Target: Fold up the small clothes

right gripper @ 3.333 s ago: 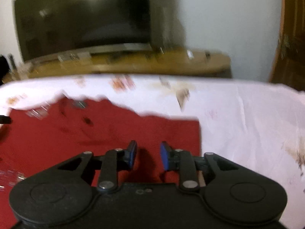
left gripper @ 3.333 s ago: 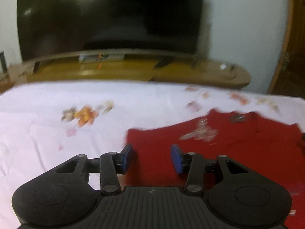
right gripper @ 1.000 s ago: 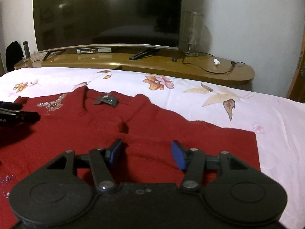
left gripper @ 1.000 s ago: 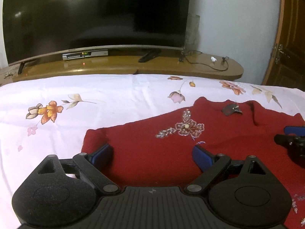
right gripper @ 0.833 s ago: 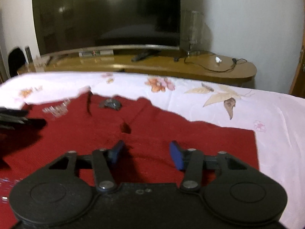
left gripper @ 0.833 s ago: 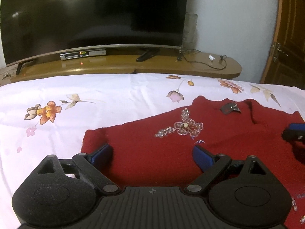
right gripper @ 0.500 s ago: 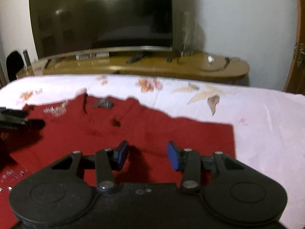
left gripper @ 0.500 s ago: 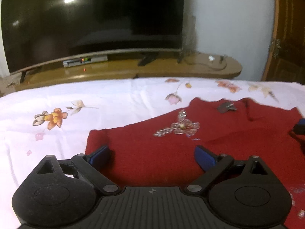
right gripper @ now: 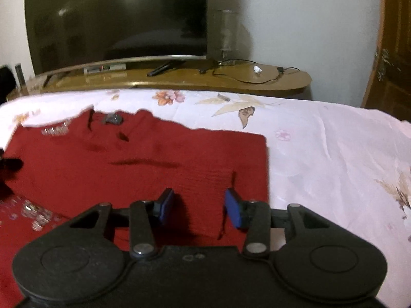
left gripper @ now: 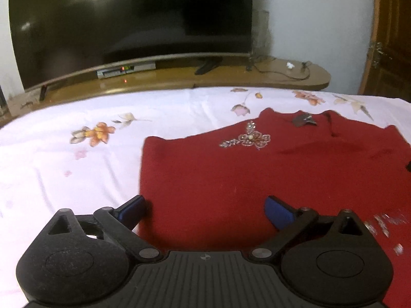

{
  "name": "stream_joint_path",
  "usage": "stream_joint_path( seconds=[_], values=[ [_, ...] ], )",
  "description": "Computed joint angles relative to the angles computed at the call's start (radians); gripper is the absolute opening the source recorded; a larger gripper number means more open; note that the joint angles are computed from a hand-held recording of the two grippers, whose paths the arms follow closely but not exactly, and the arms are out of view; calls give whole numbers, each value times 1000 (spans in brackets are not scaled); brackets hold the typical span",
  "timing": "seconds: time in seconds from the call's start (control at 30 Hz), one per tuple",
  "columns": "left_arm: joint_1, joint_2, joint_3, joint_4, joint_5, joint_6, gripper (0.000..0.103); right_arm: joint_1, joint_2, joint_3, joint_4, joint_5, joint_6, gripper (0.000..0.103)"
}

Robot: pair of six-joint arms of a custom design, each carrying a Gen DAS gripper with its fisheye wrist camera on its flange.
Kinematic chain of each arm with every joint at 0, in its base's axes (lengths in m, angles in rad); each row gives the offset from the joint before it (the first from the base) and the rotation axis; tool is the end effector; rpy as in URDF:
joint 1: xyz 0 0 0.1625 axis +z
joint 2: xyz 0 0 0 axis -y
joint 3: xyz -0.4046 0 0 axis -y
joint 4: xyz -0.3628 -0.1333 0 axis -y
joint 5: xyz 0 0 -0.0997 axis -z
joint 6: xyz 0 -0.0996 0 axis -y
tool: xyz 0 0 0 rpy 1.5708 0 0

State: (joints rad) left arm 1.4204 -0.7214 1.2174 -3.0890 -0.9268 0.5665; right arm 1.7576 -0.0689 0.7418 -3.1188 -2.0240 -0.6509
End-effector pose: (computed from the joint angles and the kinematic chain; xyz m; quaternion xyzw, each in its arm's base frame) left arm 0.0796 -0.7634 0.3006 0.1453 0.8291 -0.3970 0.3659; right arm 0.2404 -0.7891 -0.0166 0.2720 -0.8451 0.3550 0.2930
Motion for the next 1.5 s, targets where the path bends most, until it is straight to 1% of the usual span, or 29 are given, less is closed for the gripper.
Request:
stream_joint_path(
  seconds=[0.07, 0.1, 0.17, 0.23, 0.33, 0.4, 0.43, 0.47, 0.53, 0.6, 0.7, 0.77, 0.87, 0.97, 1.07, 1.2, 1.23, 1.3, 1.37, 1.4, 1.43, 1.5],
  values=[
    [1, -61, 88, -21, -16, -28, 99, -5, -52, 98, -60, 28, 6, 44],
    [1, -95, 143, -46, -17, -45, 99, -10, -90, 170, -97, 43, 10, 44],
    [0, -151, 232, -66, 6, -86, 99, -25, -162, 296, -145, 70, 42, 45],
    [-2, -196, 323, -114, 32, -122, 99, -38, -224, 409, -190, 83, 80, 45],
    [-12, -252, 440, -143, 67, -200, 99, -56, -292, 535, -231, 106, 128, 45],
    [-23, -280, 515, -173, 85, -219, 99, -68, -336, 619, -250, 125, 165, 46],
    [-29, -288, 545, -190, 95, -215, 99, -73, -355, 654, -250, 131, 184, 48],
    [-36, -299, 574, -197, 101, -218, 99, -77, -372, 683, -244, 133, 207, 54],
    [-43, -334, 624, -176, 90, -243, 99, -90, -408, 749, -245, 149, 243, 60],
    [-50, -375, 654, -106, 74, -273, 99, -99, -440, 812, -267, 168, 267, 60],
    [-56, -424, 700, -55, 58, -307, 99, -106, -483, 885, -280, 190, 317, 60],
    [-57, -458, 736, -39, 36, -337, 99, -109, -509, 933, -292, 194, 342, 60],
    [-54, -506, 788, -20, -8, -376, 99, -123, -559, 1024, -313, 222, 418, 60],
    [-58, -543, 848, -35, -35, -372, 99, -128, -594, 1121, -372, 235, 469, 60],
    [-57, -599, 911, -31, -88, -390, 99, -117, -614, 1203, -429, 222, 500, 60],
    [-37, -691, 1003, -29, -203, -455, 99, -97, -638, 1290, -456, 214, 539, 61],
    [-27, -712, 1021, -23, -240, -477, 99, -94, -643, 1311, -464, 217, 548, 61],
    [5, -751, 1055, -20, -342, -538, 98, -90, -652, 1352, -487, 228, 571, 61],
    [44, -769, 1088, -46, -445, -580, 98, -95, -660, 1394, -517, 251, 598, 61],
    [64, -773, 1104, -71, -492, -605, 93, -101, -665, 1419, -536, 272, 617, 61],
    [81, -774, 1117, -94, -524, -625, 87, -108, -666, 1438, -554, 291, 630, 61],
    [126, -771, 1127, -125, -604, -676, 81, -132, -672, 1482, -594, 354, 676, 60]
  ],
)
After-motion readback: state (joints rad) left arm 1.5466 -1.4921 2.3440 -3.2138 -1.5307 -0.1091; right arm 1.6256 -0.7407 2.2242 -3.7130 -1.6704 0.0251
